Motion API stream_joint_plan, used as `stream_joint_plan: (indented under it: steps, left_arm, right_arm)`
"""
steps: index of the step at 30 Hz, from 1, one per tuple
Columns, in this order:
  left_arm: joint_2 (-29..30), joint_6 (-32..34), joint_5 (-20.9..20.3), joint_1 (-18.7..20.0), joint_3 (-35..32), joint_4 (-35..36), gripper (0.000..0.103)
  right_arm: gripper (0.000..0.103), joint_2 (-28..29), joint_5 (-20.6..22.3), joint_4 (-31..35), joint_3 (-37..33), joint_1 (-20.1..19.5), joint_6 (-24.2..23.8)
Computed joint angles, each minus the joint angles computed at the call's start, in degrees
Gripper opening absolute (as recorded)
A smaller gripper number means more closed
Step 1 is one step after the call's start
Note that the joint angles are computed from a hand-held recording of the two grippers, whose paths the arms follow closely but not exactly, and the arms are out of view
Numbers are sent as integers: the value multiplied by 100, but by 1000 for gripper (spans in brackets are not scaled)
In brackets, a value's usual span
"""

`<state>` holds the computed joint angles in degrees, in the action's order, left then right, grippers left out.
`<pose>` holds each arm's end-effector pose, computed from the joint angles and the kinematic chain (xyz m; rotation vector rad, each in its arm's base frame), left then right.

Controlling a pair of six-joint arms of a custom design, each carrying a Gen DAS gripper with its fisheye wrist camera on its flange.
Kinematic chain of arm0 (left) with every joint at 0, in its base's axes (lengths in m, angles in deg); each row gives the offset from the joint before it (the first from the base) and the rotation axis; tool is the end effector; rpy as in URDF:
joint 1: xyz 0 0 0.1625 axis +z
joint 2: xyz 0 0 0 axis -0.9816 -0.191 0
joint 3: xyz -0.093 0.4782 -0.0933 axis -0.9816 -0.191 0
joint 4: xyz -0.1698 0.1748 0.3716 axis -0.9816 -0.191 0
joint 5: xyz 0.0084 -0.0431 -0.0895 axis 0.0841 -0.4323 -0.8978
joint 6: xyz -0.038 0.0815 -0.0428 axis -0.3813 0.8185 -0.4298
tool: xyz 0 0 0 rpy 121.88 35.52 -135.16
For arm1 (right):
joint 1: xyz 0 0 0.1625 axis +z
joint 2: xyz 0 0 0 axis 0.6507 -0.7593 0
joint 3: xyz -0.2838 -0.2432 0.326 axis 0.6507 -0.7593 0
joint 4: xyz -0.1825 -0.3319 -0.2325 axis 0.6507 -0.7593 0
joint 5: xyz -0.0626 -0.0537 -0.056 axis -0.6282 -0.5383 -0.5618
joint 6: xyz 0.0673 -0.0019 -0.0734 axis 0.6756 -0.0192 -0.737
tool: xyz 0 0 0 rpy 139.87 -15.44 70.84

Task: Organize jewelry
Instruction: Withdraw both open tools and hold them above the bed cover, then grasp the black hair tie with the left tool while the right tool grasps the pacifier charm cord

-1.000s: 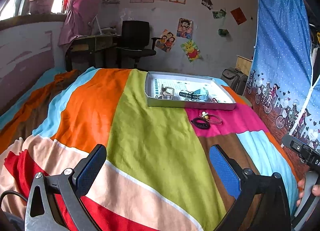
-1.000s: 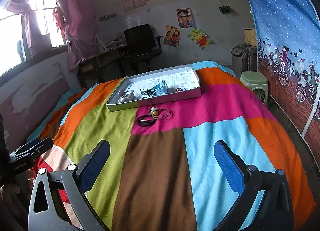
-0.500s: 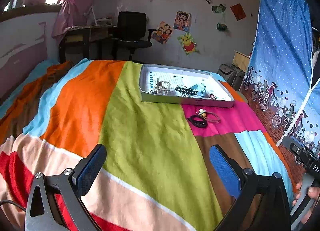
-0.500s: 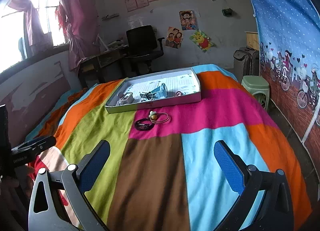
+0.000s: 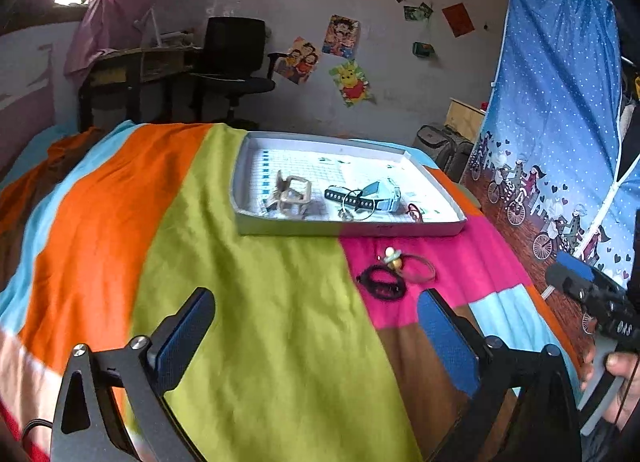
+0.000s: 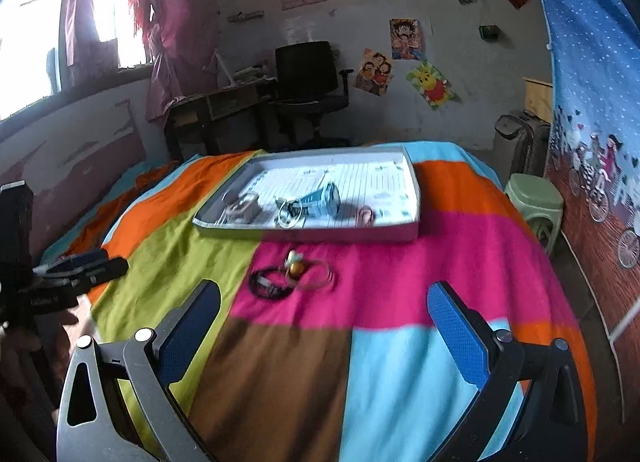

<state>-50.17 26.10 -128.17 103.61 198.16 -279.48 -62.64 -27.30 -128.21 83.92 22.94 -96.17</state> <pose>-0.3948 -0.3968 0.0056 0.9098 2.5116 -0.9098 0.0062 -0.2856 0.3646 0.2304 -2.1004 1.3048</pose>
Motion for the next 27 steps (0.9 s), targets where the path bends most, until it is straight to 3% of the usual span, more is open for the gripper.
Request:
stream_joint_plan:
  steps: [8, 13, 19, 27]
  left_arm:
    - [561, 846, -896, 535, -678, -428, 81]
    - [809, 1038, -1508, 859, -1053, -184, 64]
    - [1007, 1215, -1927, 1082, -1358, 251, 45]
    - [1156, 1351, -2337, 1274, -1745, 873, 27]
  right_arm:
    - [98, 999, -53, -278, -765, 141, 376]
    - [71, 1549, -256, -285, -1013, 200, 286]
    - [52, 1783, -307, 109, -1254, 110, 180]
    - [36, 1979, -363, 448, -1423, 72, 44]
